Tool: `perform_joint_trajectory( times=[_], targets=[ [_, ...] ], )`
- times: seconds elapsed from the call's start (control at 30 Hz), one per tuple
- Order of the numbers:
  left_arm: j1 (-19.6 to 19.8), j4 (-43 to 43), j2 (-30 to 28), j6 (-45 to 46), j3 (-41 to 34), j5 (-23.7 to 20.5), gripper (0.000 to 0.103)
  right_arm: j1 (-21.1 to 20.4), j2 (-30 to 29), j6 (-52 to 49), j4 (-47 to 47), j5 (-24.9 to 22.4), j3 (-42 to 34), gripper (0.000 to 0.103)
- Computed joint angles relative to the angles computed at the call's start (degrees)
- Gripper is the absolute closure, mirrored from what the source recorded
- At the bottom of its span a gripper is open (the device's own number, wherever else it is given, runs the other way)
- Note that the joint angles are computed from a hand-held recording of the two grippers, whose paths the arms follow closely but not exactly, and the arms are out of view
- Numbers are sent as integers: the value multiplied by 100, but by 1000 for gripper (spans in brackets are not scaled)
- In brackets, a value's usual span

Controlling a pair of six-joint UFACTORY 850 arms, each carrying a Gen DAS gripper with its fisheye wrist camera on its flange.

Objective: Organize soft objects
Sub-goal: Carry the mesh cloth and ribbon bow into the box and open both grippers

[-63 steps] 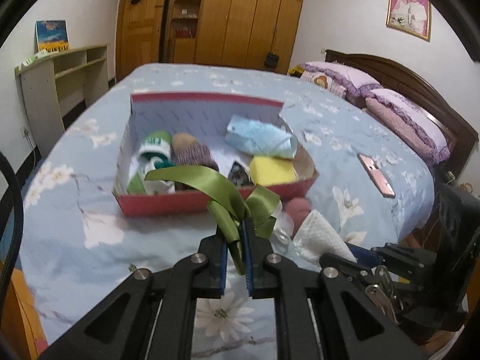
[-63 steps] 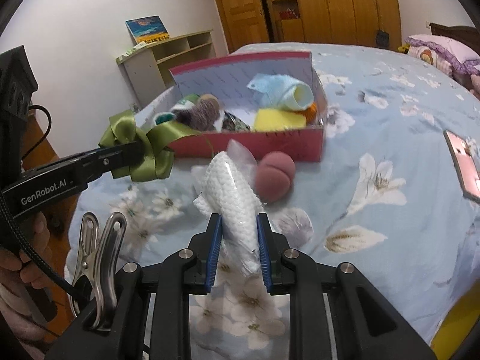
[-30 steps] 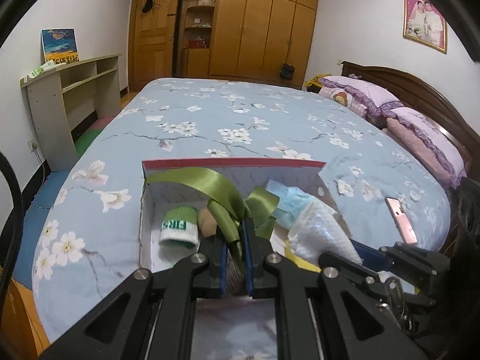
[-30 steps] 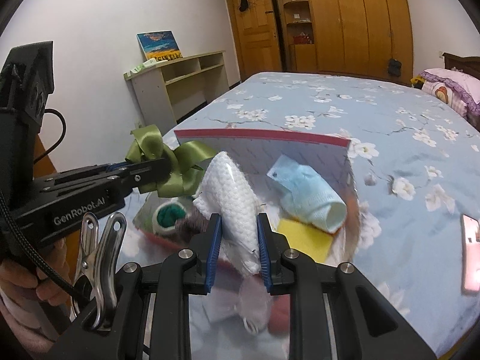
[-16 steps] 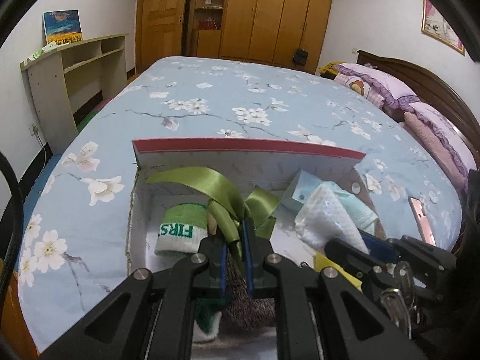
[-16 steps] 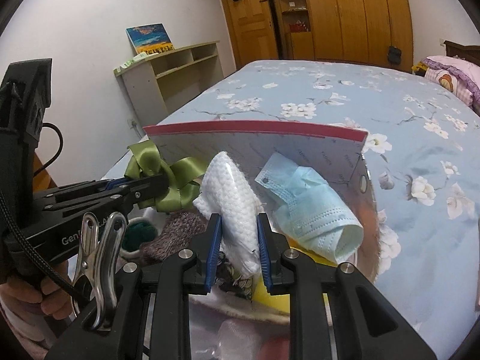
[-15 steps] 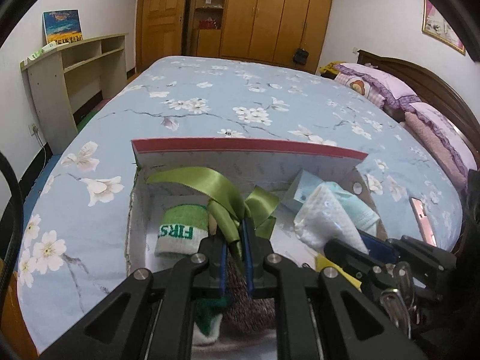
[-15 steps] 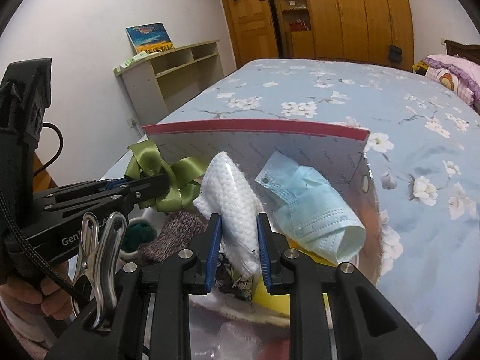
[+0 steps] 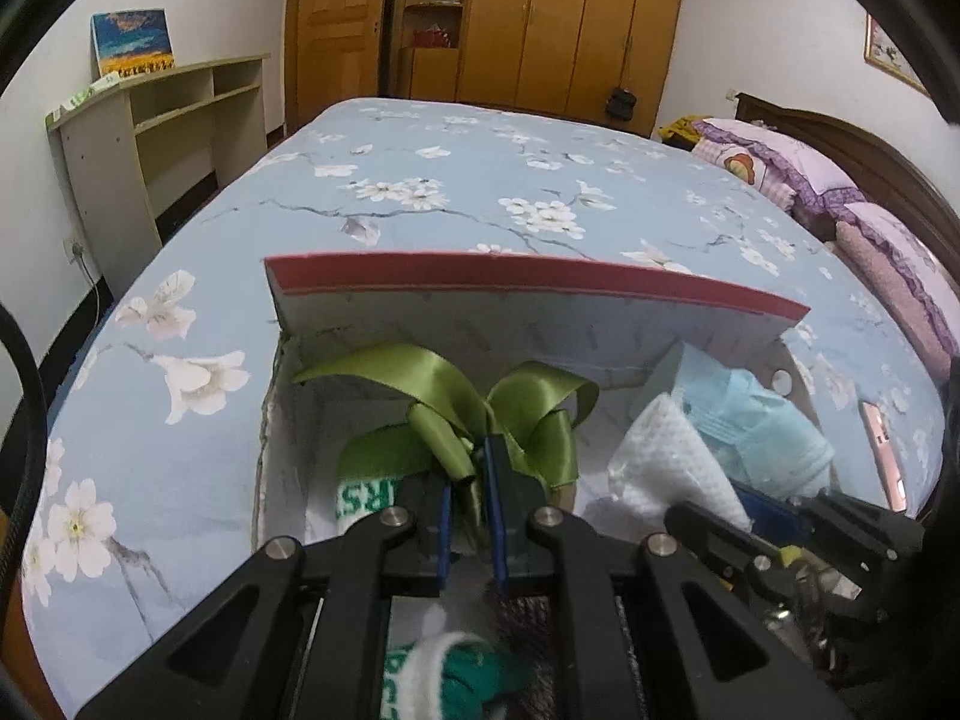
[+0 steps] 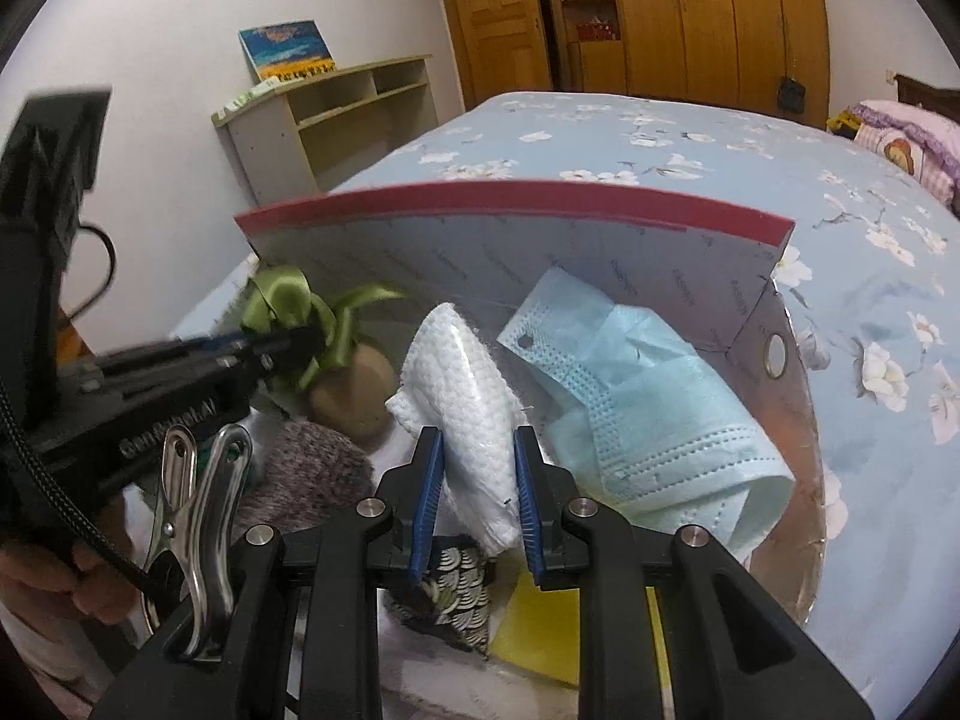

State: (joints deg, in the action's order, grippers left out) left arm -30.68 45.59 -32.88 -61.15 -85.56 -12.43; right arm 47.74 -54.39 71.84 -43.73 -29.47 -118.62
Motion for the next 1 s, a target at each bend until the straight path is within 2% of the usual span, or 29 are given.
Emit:
perform_joint_trajectory(
  times=[0.13,0.27,0.3,0.37,0.4,0.53,0.63,1.0],
  targets=[
    [14,-36,-67,-4,-78,-55,93,-7,-86,-136,221,-9,-87,79],
    [-19,398,-57,-270,-80,-113,92,-8,-82,-142,223,2,-66,79],
    [-21,302,-57,-158,-91,-113,89,-9,-71,-105,191,6,-54,79],
    [-49,374,-12,-208,-51,-120,76,-3,-3,25,107,86,48,78],
    [-66,504,12,-324,-35,-140,74,-5,42,110,53,148,114,73],
    [-116,803,117,-598,25,-238,65,34,213,554,-385,217,356,69],
    [-124,774,192,-584,64,-285,64,79,367,1055,-907,230,566,63],
    [-176,760,574,-730,437,-258,64,176,822,1810,-1610,227,1115,63]
  ],
)
